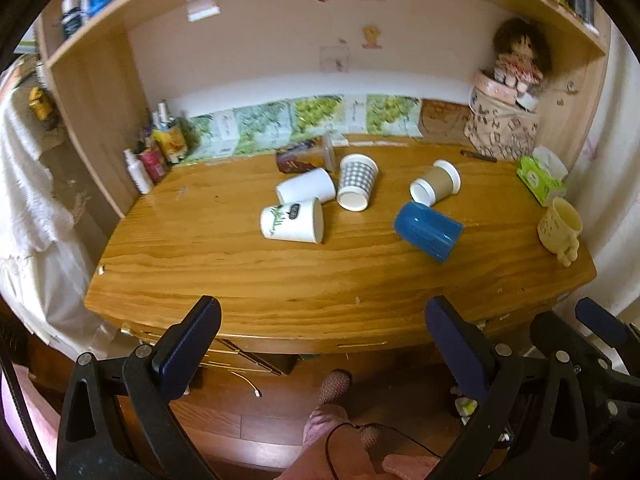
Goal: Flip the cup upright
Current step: 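Move the left gripper down toward the blue cup lying on its side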
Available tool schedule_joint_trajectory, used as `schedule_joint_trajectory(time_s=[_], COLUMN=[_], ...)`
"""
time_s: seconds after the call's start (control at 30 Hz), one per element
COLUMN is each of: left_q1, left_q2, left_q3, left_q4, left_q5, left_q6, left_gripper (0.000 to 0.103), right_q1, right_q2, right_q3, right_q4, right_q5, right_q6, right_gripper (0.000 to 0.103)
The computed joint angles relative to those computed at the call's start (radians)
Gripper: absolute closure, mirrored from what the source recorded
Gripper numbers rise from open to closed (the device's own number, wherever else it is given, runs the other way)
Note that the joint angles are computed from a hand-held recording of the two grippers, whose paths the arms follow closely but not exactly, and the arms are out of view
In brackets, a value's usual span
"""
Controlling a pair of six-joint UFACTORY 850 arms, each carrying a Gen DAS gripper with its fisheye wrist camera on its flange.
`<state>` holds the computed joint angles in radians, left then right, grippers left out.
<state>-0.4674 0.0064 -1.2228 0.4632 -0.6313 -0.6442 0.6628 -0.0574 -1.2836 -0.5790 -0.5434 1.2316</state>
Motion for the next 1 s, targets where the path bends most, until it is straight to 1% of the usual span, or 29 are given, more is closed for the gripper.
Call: schedule_joint_trajectory(time_s=[0.1, 0.3, 0.6, 0.67, 0.8, 1.0], left_q1=[0.018, 0.049, 0.086, 0.087, 0.085, 0.068], left_q2=[-0.054, -0.140, -0.312, -0.354, -0.435, -0.522], left_q3=[-0.051, -0.140, -0.343, -0.396, -0.498, -0.602], left_q4=[-0.080, -0.195, -0.339, -0.352, -0.372, -0.351], left_q5=[-0.016, -0.042, -0.118, -0.138, -0.169, -0.175], left_q6=[0.104, 0.255, 0.503, 0.569, 0.702, 0.887], left_gripper=[0.001, 0.001, 0.001, 0.001, 0.001, 0.001], right_q1=[-0.019, -0.067, -0.144, -0.161, -0.191, -0.233], right_q2=[-0.021, -0.078, -0.183, -0.209, -0.244, -0.278], right_q3=[-0.017, -0.068, -0.176, -0.206, -0.237, -0.261], right_q4=[0.041, 0.152, 0.339, 0.384, 0.455, 0.562], right_q5=[0.003, 0.002, -0.018, -0.045, -0.064, -0.080], right_q6=[-0.022, -0.085, -0.191, -0.209, -0.214, -0.210], right_gripper=[0.013, 0.013, 0.013, 0.013, 0.013, 0.013])
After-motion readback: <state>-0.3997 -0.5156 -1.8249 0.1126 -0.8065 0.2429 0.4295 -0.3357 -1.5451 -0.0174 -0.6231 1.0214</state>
